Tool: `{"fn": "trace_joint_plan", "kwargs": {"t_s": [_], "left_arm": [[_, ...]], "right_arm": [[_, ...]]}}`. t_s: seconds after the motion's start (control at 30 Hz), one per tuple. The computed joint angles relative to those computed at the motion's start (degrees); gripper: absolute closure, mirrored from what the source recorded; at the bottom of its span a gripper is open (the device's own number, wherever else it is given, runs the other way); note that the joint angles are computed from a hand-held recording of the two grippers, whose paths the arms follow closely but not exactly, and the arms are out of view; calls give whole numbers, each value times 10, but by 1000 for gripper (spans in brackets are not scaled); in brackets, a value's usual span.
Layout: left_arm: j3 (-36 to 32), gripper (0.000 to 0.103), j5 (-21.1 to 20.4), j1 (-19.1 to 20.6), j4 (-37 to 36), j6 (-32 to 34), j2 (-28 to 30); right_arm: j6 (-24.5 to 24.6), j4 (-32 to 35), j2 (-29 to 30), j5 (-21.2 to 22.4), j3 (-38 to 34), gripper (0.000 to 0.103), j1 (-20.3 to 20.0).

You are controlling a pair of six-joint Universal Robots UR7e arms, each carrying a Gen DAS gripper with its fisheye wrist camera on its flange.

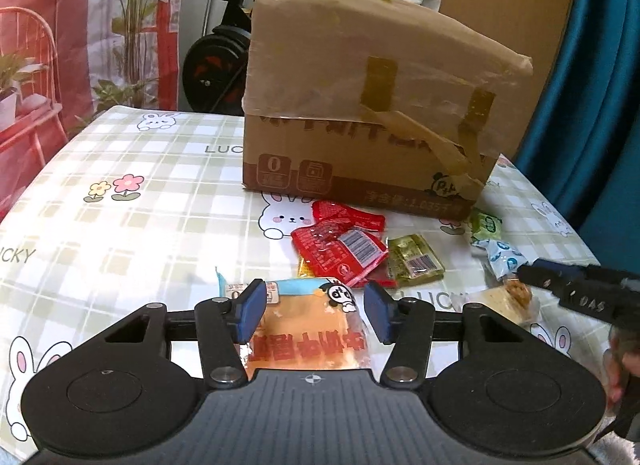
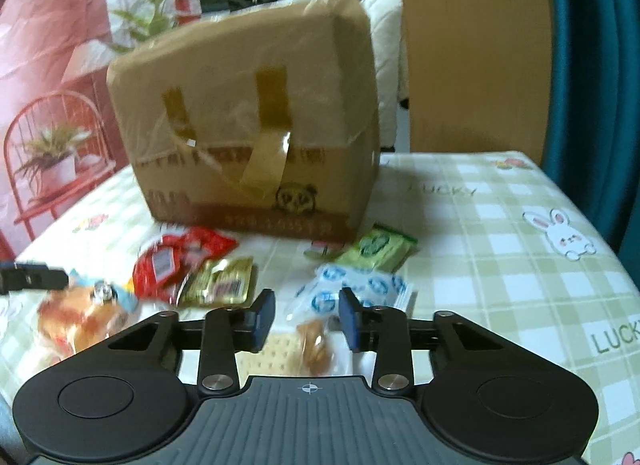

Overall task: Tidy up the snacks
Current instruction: 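Grasp the small peanut packet with the right tool while the left tool grasps the red packet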

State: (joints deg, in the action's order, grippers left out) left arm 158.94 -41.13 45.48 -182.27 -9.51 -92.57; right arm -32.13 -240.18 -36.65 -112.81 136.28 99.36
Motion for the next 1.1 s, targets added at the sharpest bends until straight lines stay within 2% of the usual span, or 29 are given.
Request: {"fn": "trace_joint_plan", "kwargs": {"t_s": [0.07,0.13,0.3,0.5,0.73,0.8,0.9,1.1], "left_arm": [[2,47,-7,-4,-9,10,5],[3,56,-21,-7,-14,24,9],[4,65,-60,-3,-21,48,19],[0,65,-47,6,-3,24,31],[-5,65,-73,15,18,35,25],[-7,66,-63,14,32,33,30],[-3,66,-33,6,4,63,54],[-16,66,10,29,-98,145,118]], "right_arm": [[0,3,4,-7,-1,75,-1],[4,6,5,-10,0,78,-3],[4,18,6,-8,2,87,-11],[8,14,7,1,4,86,-19],[24,11,4,19,9,87,-28],[29,11,2,26,12,87,-31],[33,13,0,33,13,87,-33],[42,19,-6,50,4,87,-34]]}}
